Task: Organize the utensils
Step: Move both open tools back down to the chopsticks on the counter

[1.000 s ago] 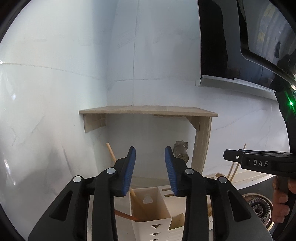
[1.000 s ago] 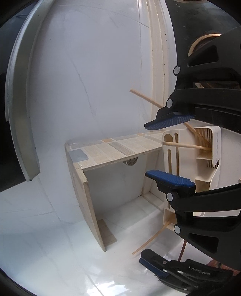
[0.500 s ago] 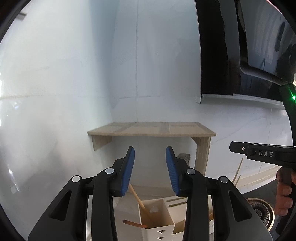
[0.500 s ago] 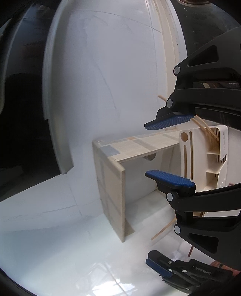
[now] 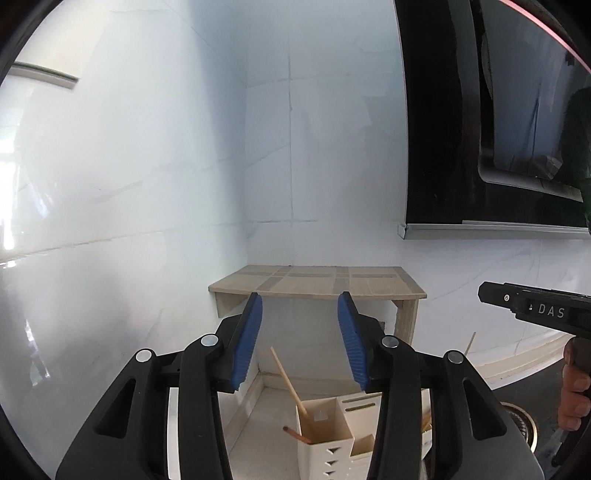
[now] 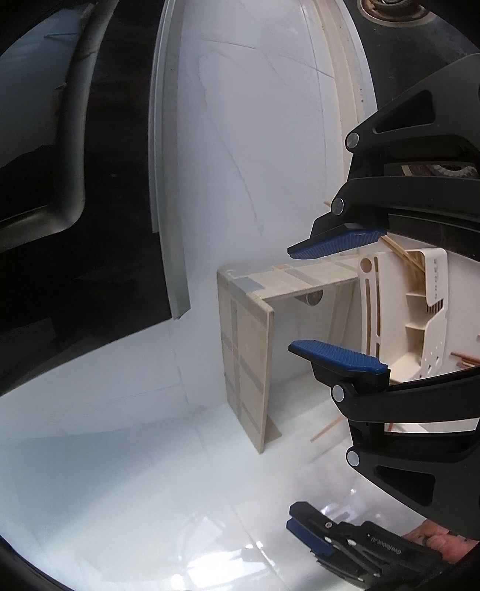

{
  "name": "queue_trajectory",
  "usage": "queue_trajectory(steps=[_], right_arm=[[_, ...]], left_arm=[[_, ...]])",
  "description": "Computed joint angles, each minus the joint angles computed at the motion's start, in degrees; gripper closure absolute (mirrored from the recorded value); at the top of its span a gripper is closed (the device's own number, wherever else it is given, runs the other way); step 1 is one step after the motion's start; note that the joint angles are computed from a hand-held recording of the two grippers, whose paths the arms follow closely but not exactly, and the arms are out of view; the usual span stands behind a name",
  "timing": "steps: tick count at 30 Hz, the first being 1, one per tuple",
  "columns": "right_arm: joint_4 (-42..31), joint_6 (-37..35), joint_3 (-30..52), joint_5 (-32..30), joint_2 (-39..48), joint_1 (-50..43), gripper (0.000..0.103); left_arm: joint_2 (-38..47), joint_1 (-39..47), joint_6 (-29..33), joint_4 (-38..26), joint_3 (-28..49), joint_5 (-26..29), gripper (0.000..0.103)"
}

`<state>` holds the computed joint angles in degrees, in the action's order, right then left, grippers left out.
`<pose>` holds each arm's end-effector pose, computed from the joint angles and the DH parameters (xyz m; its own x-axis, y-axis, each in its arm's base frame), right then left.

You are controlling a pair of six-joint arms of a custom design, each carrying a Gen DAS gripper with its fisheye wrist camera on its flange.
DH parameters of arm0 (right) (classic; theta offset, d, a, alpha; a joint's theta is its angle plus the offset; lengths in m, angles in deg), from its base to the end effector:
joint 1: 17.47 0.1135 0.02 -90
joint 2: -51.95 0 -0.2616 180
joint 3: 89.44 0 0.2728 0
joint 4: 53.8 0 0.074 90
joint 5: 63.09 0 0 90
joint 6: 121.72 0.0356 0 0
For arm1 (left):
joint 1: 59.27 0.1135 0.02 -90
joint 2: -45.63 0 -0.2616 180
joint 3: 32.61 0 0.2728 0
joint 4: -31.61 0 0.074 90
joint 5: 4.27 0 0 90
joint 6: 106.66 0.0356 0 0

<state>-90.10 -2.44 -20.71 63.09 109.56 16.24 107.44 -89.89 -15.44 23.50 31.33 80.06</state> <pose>0.2117 0.1160 0.3433 -0.3105 0.2674 -0.9122 0.1700 0.9598 0.2235 0.2409 -0.1385 0.3428 -0.0806 0.0724 -0.9941 0.4241 0.9051 0.0315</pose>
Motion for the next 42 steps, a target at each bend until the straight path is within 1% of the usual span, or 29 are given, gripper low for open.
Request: queue_trajectory(steps=[6,11,16,21,27,31,42], right_arm=[[0.1,-0.8,0.2,4.5,-0.6,4.7,0.057],[-0.3,0.1,-0.2,5.8,-1.2,6.5,0.057],[-2.7,3.5,-1.1,7.2,-1.6,8.6,0.057],[-4.2,6.2,-2.9,9.9,-2.1,12.3,0.057],[-6.4,10.9,-5.1,9.5,-2.5,14.2,0.057],[-7.5,14.7,-7.0,8.1,-2.5,14.9,0.057],[-9.8,22.4,-10.0,6.1,0.2,18.4,0.057]], left_arm=[[-4.1,0.5,0.7,-2.8,-1.5,0.8,0.058],[-5.6,0.5,1.6,-3.5,-2.1,0.6,0.053],[-6.9,0.8,1.1,-6.5,-2.6,1.0,0.053],[-9.1,1.3,0.0,-9.2,-4.5,1.3,0.05],[-11.3,2.8,0.1,-12.0,-7.3,2.0,0.049],[-12.5,3.2,0.1,-13.5,-8.9,2.1,0.044],[-16.2,4.6,-1.1,-18.4,-13.8,2.8,0.042]])
